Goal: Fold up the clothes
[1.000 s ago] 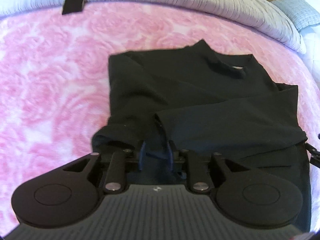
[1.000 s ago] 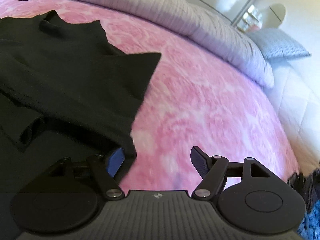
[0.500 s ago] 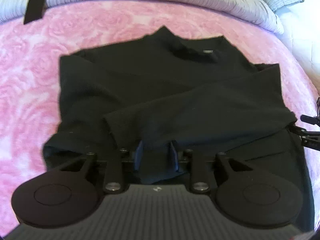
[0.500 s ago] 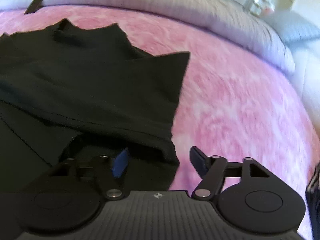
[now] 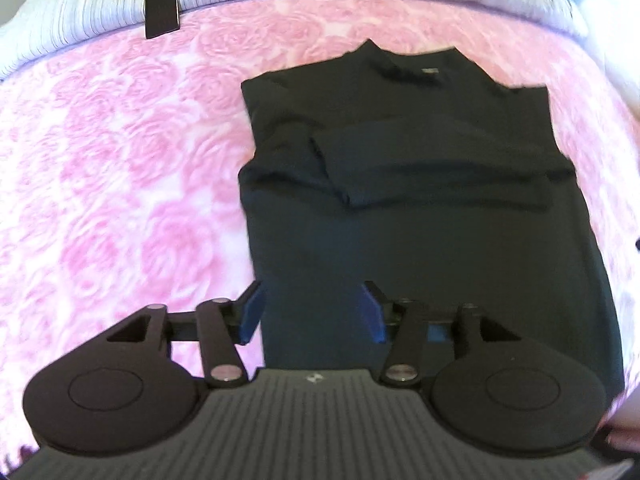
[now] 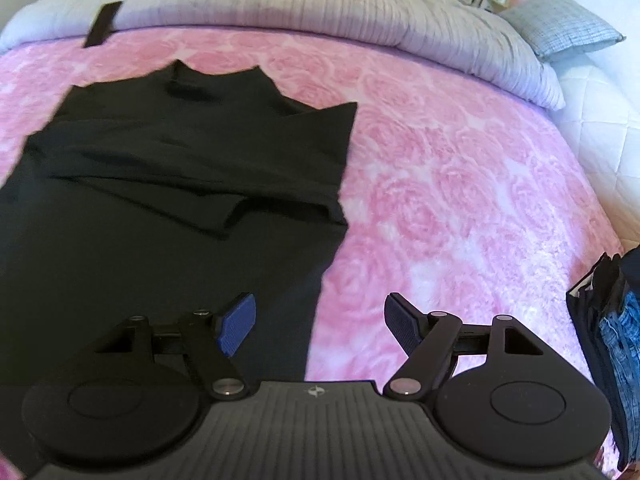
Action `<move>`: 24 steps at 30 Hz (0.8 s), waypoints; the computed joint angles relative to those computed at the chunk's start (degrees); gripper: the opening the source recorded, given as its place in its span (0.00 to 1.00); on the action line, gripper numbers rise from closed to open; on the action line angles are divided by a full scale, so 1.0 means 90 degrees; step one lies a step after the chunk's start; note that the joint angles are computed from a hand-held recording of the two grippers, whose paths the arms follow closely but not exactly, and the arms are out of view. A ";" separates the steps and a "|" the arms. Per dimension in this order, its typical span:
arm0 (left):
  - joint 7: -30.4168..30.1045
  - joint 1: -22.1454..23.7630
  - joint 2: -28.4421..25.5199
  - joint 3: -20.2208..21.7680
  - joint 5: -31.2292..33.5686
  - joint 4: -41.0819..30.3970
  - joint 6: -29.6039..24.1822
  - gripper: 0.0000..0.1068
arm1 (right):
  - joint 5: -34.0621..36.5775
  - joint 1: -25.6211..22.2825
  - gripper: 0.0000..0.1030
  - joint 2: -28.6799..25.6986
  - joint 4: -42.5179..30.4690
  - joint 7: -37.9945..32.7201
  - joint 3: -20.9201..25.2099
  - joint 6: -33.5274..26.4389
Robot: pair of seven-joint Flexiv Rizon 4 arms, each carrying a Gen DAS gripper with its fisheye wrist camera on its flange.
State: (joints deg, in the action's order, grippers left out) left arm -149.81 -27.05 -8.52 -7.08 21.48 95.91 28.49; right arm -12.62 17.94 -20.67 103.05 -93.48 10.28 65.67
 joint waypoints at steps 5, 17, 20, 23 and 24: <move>0.0034 -0.0316 0.0112 -0.0263 0.0198 -0.0353 -0.0858 0.70 | 0.0993 -0.0311 0.74 0.0440 -0.0118 -0.0977 0.0562 -0.0609; 0.1404 -0.0597 0.0319 -0.0423 0.0159 -0.0146 -0.0568 0.95 | 0.1111 0.0256 0.81 0.1296 0.0063 -0.0613 0.0329 -0.1725; 0.1729 -0.0528 0.0533 -0.0410 0.0054 0.0145 -0.0180 0.95 | 0.0650 0.0426 0.85 0.1635 0.0360 0.0458 0.0292 -0.1922; 0.1961 -0.0435 0.0720 -0.0424 -0.0040 0.0401 0.0156 0.95 | 0.0358 0.0506 0.85 0.1970 0.0628 0.1221 0.0348 -0.2122; 0.2044 -0.0408 0.0777 -0.0437 -0.0062 0.0463 0.0223 0.95 | 0.0268 0.0529 0.85 0.2072 0.0700 0.1459 0.0373 -0.2219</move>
